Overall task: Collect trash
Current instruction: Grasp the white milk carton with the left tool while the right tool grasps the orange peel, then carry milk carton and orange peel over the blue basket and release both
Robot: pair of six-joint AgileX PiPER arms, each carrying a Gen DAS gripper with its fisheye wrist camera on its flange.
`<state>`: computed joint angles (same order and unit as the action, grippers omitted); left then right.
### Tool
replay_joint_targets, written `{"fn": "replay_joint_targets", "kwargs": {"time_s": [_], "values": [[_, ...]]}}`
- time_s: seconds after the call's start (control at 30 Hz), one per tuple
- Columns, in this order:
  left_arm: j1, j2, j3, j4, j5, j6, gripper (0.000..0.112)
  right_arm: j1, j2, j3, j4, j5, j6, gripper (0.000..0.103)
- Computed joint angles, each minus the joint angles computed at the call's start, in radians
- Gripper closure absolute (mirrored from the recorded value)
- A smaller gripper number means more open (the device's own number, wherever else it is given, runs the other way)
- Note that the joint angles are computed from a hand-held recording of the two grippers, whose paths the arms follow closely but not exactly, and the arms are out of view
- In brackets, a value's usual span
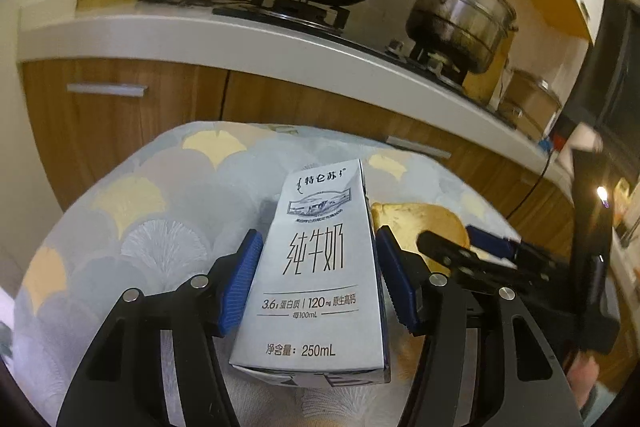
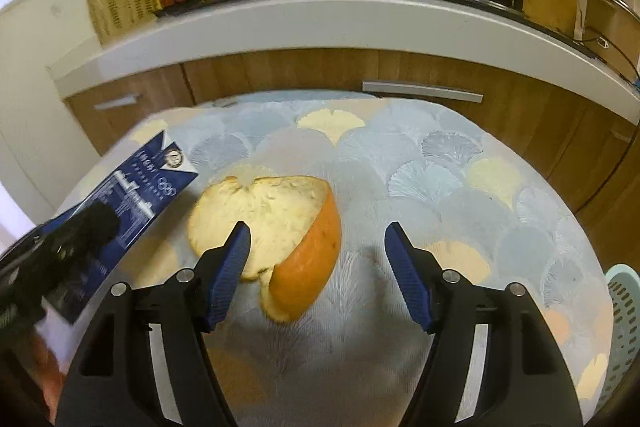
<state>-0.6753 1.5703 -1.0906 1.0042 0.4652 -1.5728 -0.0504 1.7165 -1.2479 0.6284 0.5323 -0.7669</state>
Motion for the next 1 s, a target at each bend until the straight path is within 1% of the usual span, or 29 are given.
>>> {"fn": "replay_joint_targets", "kwargs": {"time_s": [0.03,0.07,0.17,0.2,0.23,0.27,0.3,0.33,0.37,0.4,0.43,0.47,0.5,0.53,0.57,0.6,0.67,0.7,0.73,0.77,0.8,0.83,0.87,0.93,1.0], "values": [[-0.008,0.009,-0.013,-0.005,0.019,0.019,0.056,0.015,0.012,-0.013,-0.064,-0.007,0.065,0.037],[-0.014,0.014,-0.018,-0.009,0.031,0.034,0.056,0.020,0.019,-0.020,-0.090,-0.003,0.091,0.037],[-0.007,0.027,-0.038,-0.061,0.044,0.096,0.055,0.018,0.023,-0.016,-0.072,0.005,0.071,0.038],[-0.002,0.031,-0.043,-0.082,0.051,0.109,0.055,0.019,0.025,-0.017,-0.077,0.008,0.072,0.041],[0.003,0.031,-0.044,-0.094,0.051,0.115,0.055,0.022,0.027,-0.019,-0.086,0.010,0.077,0.050],[0.012,0.028,-0.039,-0.111,0.034,0.128,0.055,0.024,0.024,-0.013,-0.083,0.003,0.071,0.056],[0.020,0.029,-0.040,-0.139,0.022,0.155,0.054,0.025,0.016,0.000,-0.077,-0.009,0.062,0.071],[0.024,0.032,-0.042,-0.164,0.017,0.180,0.053,0.027,0.007,0.014,-0.071,-0.021,0.053,0.080],[0.031,0.039,-0.049,-0.207,0.010,0.223,0.051,0.038,-0.013,0.044,-0.103,-0.067,0.084,0.083],[0.045,0.048,-0.059,-0.285,-0.006,0.305,0.049,0.043,-0.034,0.073,-0.116,-0.108,0.100,0.087],[0.057,0.056,-0.067,-0.352,-0.018,0.374,0.049,0.039,-0.050,0.095,-0.093,-0.130,0.083,0.091],[0.062,0.061,-0.074,-0.381,-0.015,0.403,0.048,0.027,-0.065,0.112,-0.046,-0.138,0.039,0.092],[0.061,0.065,-0.079,-0.374,-0.004,0.391,0.048,0.008,-0.081,0.133,0.001,-0.142,-0.007,0.093],[0.060,0.068,-0.082,-0.369,-0.001,0.385,0.048,-0.002,-0.089,0.141,0.009,-0.141,-0.017,0.093],[0.059,0.072,-0.085,-0.374,0.001,0.391,0.049,-0.021,-0.101,0.156,0.026,-0.136,-0.039,0.094],[0.062,0.083,-0.099,-0.413,0.011,0.434,0.052,-0.047,-0.115,0.172,0.064,-0.124,-0.079,0.094],[0.059,0.093,-0.115,-0.436,0.027,0.469,0.052,-0.095,-0.145,0.201,0.120,-0.100,-0.143,0.094],[0.068,0.094,-0.117,-0.480,0.015,0.517,0.052,-0.119,-0.158,0.213,0.145,-0.089,-0.177,0.094],[0.079,0.089,-0.109,-0.511,-0.002,0.536,0.052,-0.161,-0.188,0.244,0.199,-0.081,-0.251,0.094],[0.082,0.081,-0.099,-0.520,-0.010,0.534,0.053,-0.183,-0.214,0.269,0.228,-0.092,-0.294,0.094],[0.074,0.080,-0.101,-0.505,0.000,0.515,0.053,-0.221,-0.253,0.308,0.276,-0.116,-0.369,0.094],[0.057,0.077,-0.100,-0.478,0.013,0.486,0.053,-0.256,-0.275,0.327,0.314,-0.110,-0.423,0.094],[0.045,0.072,-0.096,-0.470,0.016,0.475,0.053,-0.300,-0.288,0.335,0.348,-0.083,-0.470,0.094],[0.009,0.051,-0.069,-0.479,-0.020,0.456,0.053,-0.420,-0.311,0.341,0.411,-0.005,-0.557,0.094],[-0.025,0.045,-0.067,-0.495,-0.051,0.450,0.054,-0.525,-0.327,0.353,0.473,0.040,-0.646,0.094]]}}
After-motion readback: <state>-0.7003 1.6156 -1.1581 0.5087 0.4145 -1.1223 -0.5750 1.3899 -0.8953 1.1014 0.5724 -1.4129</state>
